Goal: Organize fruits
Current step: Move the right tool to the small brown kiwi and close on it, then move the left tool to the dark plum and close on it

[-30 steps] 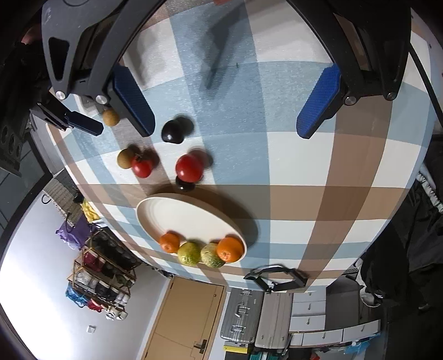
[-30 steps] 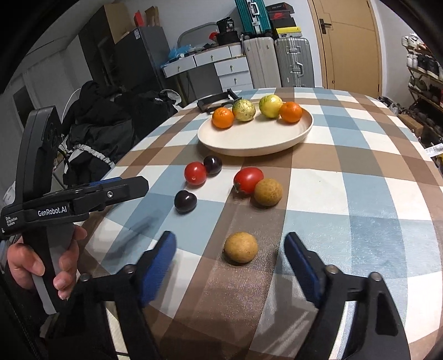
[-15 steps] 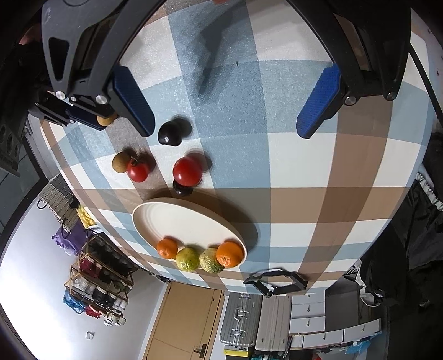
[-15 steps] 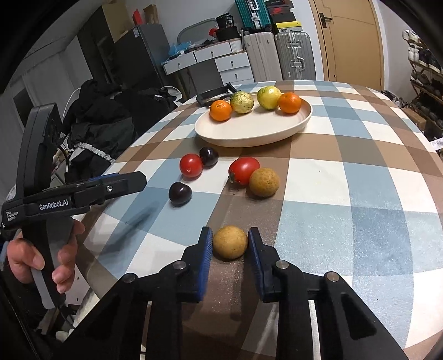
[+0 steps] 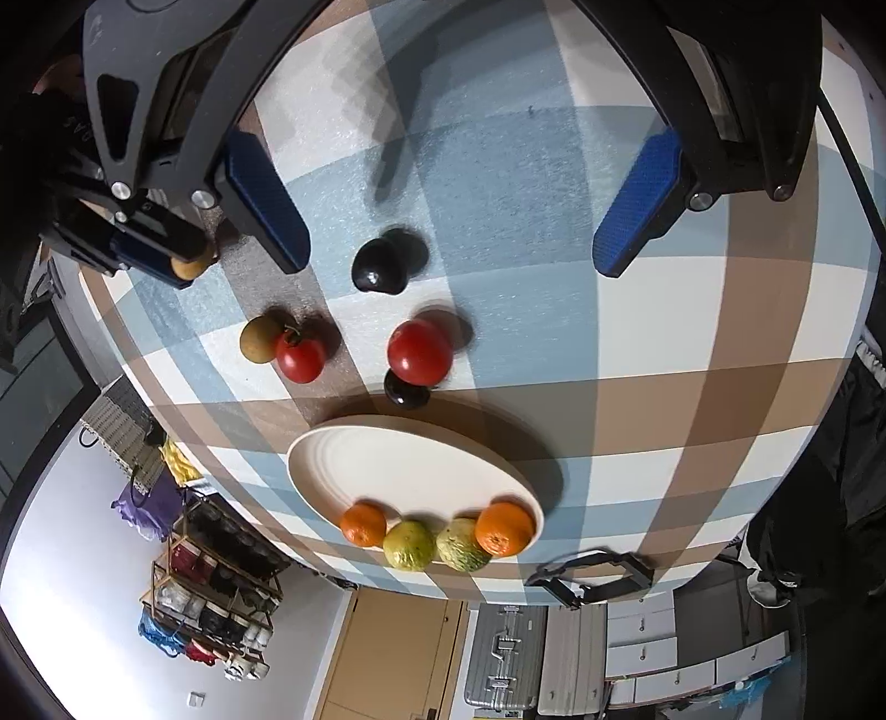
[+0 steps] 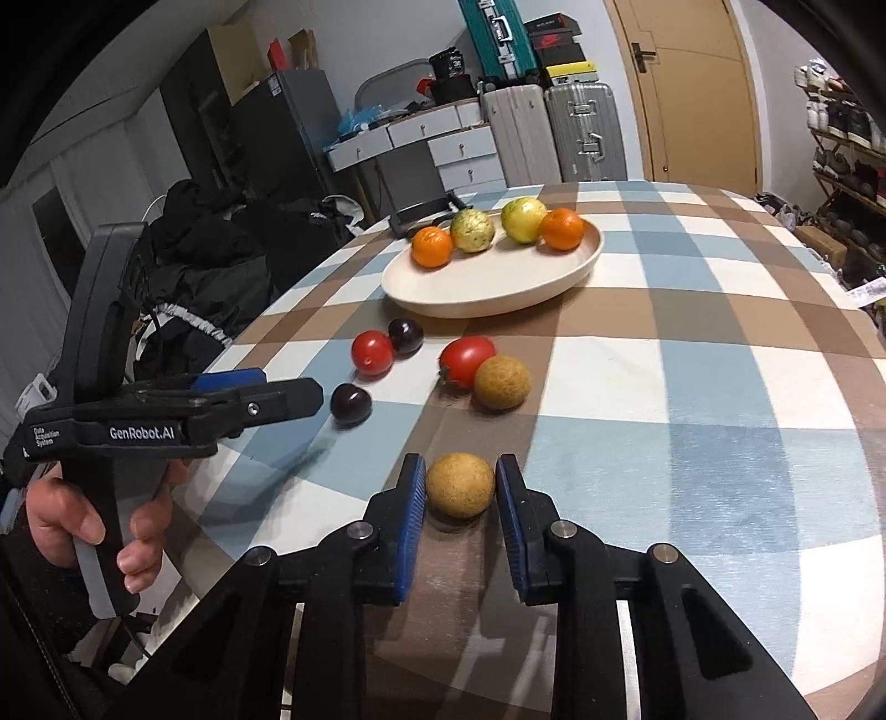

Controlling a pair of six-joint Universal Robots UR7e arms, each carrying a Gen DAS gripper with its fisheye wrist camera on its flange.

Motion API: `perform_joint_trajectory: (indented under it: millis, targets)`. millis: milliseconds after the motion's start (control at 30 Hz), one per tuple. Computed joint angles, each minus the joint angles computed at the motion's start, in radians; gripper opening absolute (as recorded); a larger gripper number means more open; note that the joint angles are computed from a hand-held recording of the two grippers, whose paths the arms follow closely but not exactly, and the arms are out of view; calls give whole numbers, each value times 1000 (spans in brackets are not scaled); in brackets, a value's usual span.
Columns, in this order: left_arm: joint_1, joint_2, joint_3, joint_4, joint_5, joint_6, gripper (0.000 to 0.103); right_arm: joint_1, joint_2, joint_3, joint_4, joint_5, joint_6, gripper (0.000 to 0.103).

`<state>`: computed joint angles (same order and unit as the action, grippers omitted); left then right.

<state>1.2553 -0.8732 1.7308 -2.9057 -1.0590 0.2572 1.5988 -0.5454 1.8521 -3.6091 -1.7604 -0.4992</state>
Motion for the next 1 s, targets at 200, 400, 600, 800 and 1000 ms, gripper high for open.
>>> perform_joint_trajectory:
  millis: [200, 400, 600, 800, 1000]
  targets:
    - [-6, 19, -20, 21, -1, 16, 100, -8, -11, 8, -26, -34, 10, 27]
    - [-12, 29, -29, 28, -14, 57, 71, -18, -31, 28, -51, -17, -4, 27]
    - [-18, 35, -45, 114, -1, 41, 30, -25, -37, 36, -62, 3, -14, 27]
    - [-29, 32, -27, 94, 5, 80, 21, -30, -41, 40, -55, 18, -21, 27]
    - [-26, 10, -32, 113, -43, 71, 21, -28, -38, 33, -35, 24, -33, 27]
